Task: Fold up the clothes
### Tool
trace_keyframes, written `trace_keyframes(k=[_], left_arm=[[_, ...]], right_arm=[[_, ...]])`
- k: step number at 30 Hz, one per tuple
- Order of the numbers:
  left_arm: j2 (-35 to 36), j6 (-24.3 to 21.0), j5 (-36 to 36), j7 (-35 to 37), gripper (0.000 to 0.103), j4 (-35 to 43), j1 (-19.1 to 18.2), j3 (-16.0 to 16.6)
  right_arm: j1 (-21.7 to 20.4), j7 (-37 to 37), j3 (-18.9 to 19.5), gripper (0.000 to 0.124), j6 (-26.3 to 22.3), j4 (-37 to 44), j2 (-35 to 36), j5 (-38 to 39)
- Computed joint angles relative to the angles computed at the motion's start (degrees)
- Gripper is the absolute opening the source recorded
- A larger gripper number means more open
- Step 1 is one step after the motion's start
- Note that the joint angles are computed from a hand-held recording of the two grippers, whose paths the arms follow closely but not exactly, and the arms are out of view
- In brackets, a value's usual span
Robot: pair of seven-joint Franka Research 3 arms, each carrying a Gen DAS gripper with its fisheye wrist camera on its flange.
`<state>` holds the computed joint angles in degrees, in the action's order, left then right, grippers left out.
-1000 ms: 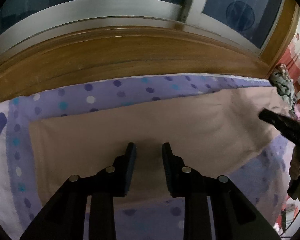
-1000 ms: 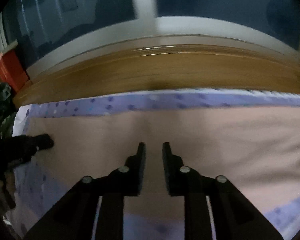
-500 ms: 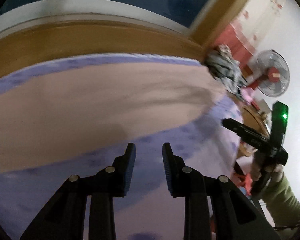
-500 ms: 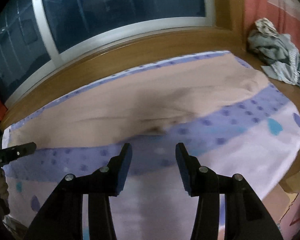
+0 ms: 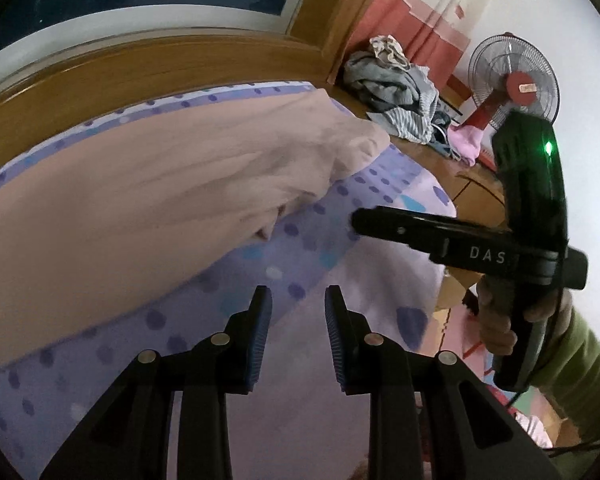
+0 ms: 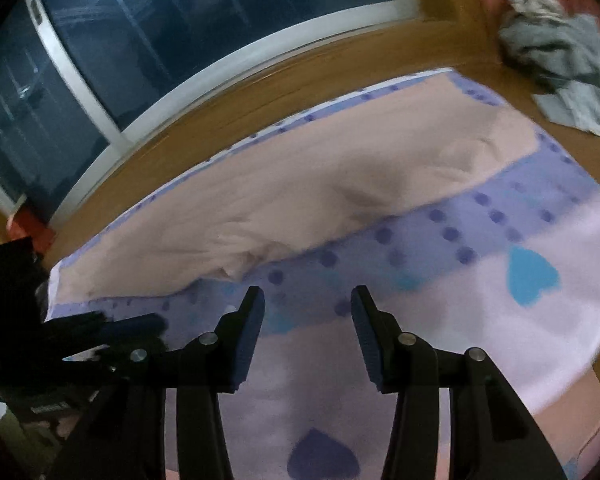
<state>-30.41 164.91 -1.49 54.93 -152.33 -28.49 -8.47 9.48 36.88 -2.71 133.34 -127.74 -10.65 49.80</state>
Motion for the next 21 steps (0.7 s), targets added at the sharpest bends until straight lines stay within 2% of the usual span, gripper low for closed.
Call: trace_keyframes(k=[2, 7, 11, 13, 16, 18, 21], left_arm=[[1.5, 1.4, 0.4, 0.7, 0.027, 0.5, 0.4, 0.3], [4.2, 2.9, 2.8, 0.9, 0.027, 1.8, 3.0, -0.7], [6.1, 2.5, 2.4, 2.4, 0.027, 3.1, 2.5, 0.5], [6.6, 0.7, 2.3, 2.3, 0.027, 4.2, 3.1, 0.1], [7.1, 1.5, 0.5, 2.6, 0.029, 4.4, 2.6, 0.5], [8.0, 0.8, 2.1, -0.1, 0.03, 5.3, 5.1, -2.1], [8.9, -0.7, 7.1, -9.1, 0.03, 6.6, 10.7, -7.3]], right_arm=[[0.5, -1.3, 0.3, 0.045, -1.6, 2.4, 1.8, -0.5], [1.1, -1.4, 2.4, 0.045, 0.2, 9.2, 8.3, -4.9], [0.7, 3.4, 3.3, 0.045, -0.1, 16.2, 14.3, -7.8], [0.5, 7.2, 3.7, 0.045, -1.4, 19.8, 17.4, -11.1], [-0.3, 9.4, 4.4, 0.044, -4.8, 24.8, 21.4, -13.7], [-0.7, 8.8, 4.9, 0.044, -6.5, 27.6, 23.3, -14.7], [-1.3, 8.7, 5.4, 0.044, -9.8, 31.8, 26.0, -16.4]])
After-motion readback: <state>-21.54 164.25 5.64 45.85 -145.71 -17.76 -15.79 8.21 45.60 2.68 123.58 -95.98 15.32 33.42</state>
